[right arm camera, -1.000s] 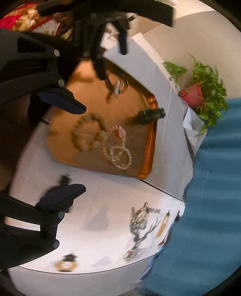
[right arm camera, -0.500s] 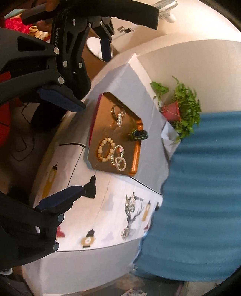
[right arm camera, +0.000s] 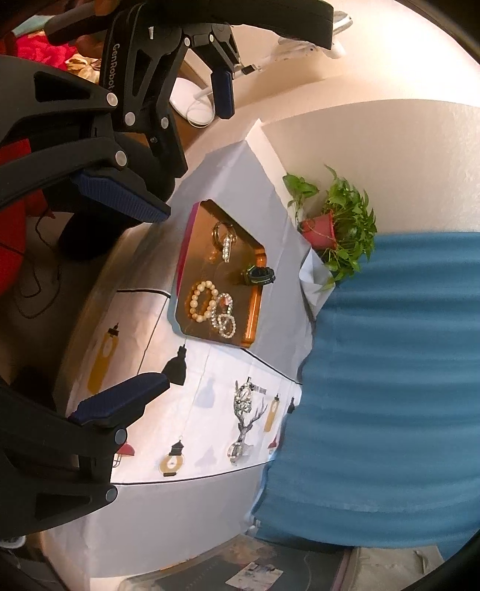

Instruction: Organize jewelry

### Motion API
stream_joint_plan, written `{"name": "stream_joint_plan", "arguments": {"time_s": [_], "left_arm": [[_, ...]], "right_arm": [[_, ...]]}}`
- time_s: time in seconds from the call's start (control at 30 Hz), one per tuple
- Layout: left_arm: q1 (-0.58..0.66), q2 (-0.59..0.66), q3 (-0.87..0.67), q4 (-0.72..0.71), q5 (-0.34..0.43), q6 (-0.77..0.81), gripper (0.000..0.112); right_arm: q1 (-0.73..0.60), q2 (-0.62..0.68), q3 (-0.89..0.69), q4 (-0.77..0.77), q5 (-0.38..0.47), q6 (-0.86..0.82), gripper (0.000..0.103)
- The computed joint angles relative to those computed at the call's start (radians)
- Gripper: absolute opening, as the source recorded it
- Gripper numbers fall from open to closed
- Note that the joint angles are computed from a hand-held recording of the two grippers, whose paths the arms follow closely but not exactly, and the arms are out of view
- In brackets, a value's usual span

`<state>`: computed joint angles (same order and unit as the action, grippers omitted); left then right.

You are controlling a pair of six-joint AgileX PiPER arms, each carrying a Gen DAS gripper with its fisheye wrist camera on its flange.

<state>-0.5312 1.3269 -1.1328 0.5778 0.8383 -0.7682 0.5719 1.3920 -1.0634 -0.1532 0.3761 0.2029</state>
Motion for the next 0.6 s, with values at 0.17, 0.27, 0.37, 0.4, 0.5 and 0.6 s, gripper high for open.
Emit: {"name": "stream_joint_plan", "arguments": {"time_s": [0.17, 0.27, 0.37, 0.4, 0.5, 0.6], "left_arm": [[-0.027, 0.002, 0.002, 0.039, 0.013, -0.031, 0.101], [-0.028, 0.013, -0.004, 0.039, 0.016, -0.035, 0.101], [-0.031, 0.02, -0.006, 0.042, 0.018, -0.04, 0.101], [-0.03, 0.02, -0.006, 0.045, 0.017, -0.043, 0.101], [-0.032, 0.03, -0.012, 0.062, 0.017, -0.055, 0.101], [-0.028, 0.047, -0.026, 0.07, 0.011, -0.058, 0.101]], "right_arm": [[-0.006, -0.008, 0.008, -0.005, -0.004, 0.01, 0.084], [-0.012, -0.003, 0.006, 0.006, -0.004, 0.003, 0.084], [-0.017, 0.005, 0.004, 0.01, -0.005, -0.001, 0.084], [-0.02, 0.006, 0.003, 0.008, -0.005, 0.0, 0.084], [-0.02, 0.011, 0.006, -0.042, -0.005, 0.052, 0.084], [-0.03, 0.024, 0.002, -0.044, -0.005, 0.056, 0.084]]}}
